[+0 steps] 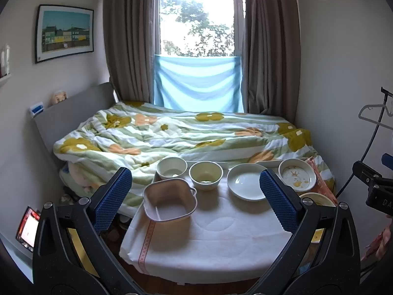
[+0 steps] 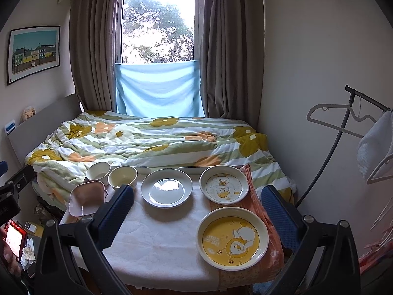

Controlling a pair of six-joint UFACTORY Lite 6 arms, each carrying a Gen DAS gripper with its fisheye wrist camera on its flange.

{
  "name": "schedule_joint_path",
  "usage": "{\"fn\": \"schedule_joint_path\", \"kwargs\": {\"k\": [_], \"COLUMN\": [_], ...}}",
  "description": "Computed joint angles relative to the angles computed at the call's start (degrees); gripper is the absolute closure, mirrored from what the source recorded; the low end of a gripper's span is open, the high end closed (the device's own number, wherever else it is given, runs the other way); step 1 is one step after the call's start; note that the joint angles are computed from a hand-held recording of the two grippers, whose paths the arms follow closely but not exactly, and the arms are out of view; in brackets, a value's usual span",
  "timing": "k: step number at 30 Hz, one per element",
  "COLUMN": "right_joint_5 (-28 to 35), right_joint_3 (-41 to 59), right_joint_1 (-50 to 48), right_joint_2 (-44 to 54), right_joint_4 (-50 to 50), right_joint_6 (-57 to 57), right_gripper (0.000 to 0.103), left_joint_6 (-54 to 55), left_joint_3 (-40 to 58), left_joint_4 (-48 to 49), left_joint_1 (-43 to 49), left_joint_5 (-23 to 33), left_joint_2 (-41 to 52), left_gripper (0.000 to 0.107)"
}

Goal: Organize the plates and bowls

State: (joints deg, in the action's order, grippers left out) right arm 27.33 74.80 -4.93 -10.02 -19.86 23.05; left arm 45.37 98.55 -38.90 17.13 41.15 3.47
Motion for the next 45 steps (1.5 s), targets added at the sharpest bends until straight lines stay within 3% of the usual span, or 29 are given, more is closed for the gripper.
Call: {"fn": "schedule_joint_path", "kwargs": {"k": [26, 38, 45], "right_joint_5": [-0.2, 1.0, 0.5], "right_joint_3": [0.0, 0.5, 1.1], "right_joint_1": [-0.8, 1.1, 1.2], "right_joint_2": [-0.2, 0.1, 0.6], "right_joint_4": [1.4, -3.1, -2.3], "right_joint_6": [-1.5, 3.1, 2.3], "right_gripper": [0.0, 0.0, 0.0], "left_joint_6": [0.6, 0.9, -0.4], "left_joint_3": [-0.4, -1.1, 3.3], "left_joint_4": [-0.9, -1.1, 0.4], "left_joint_1": [0.5, 0.5, 0.6], "left_joint_5": [1.4, 1.0, 3.0], "left_joint_2": [-0.3, -0.9, 2.0], "left_gripper": [0.004, 0.004, 0.004]}}
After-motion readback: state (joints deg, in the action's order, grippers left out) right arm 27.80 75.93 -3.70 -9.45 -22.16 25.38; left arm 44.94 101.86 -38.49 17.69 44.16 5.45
